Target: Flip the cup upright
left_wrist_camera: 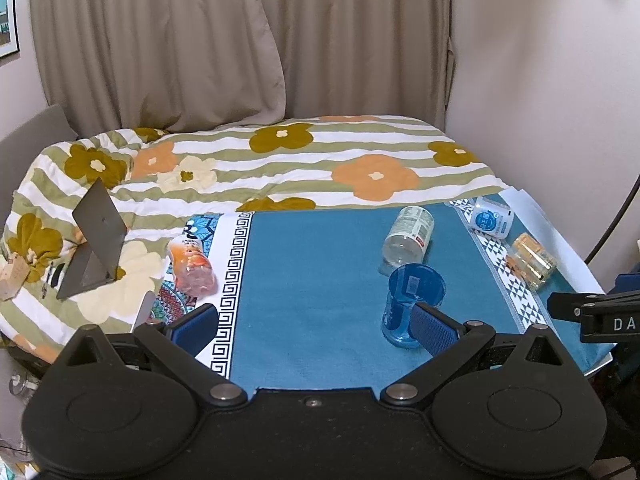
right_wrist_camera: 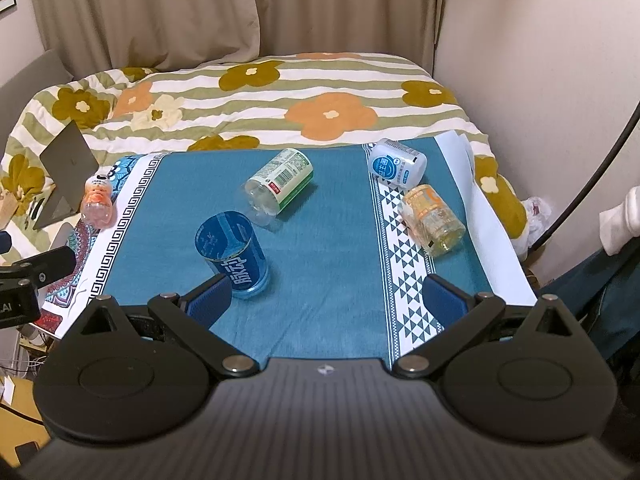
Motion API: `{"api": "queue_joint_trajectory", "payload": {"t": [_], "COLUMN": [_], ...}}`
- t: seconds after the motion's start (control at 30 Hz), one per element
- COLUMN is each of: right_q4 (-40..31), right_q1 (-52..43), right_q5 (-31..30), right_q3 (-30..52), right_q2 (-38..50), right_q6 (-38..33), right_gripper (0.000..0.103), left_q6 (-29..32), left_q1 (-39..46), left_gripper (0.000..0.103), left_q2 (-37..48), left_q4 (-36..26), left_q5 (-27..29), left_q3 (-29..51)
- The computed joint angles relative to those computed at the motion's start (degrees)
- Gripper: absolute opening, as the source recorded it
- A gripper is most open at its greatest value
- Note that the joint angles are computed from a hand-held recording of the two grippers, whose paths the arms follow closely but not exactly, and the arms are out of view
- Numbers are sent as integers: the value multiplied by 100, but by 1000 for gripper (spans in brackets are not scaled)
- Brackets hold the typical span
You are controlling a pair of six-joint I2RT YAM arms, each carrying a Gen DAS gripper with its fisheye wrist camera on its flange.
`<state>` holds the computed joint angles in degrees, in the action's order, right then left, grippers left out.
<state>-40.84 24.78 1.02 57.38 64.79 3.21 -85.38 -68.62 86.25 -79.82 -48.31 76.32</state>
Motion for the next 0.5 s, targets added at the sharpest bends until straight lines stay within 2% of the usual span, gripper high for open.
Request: {"api": "queue_joint_trajectory", "payload": {"t": [0.3,0.5], "right_q4": [3,-12], "right_q1": [2,-8], "right_q5": [0,-39], "right_q3": [-9,-20], "right_q2": [-7,-29], "right_q6": [9,4], "right_gripper": [103,103], "left_q6": [-202,-323], "left_q1": [38,-14], "left_gripper": [103,103], "left_q2": [246,87], "left_q4": [-335,-211], "left_q5": [99,95], "left_q3": [149,-39]}}
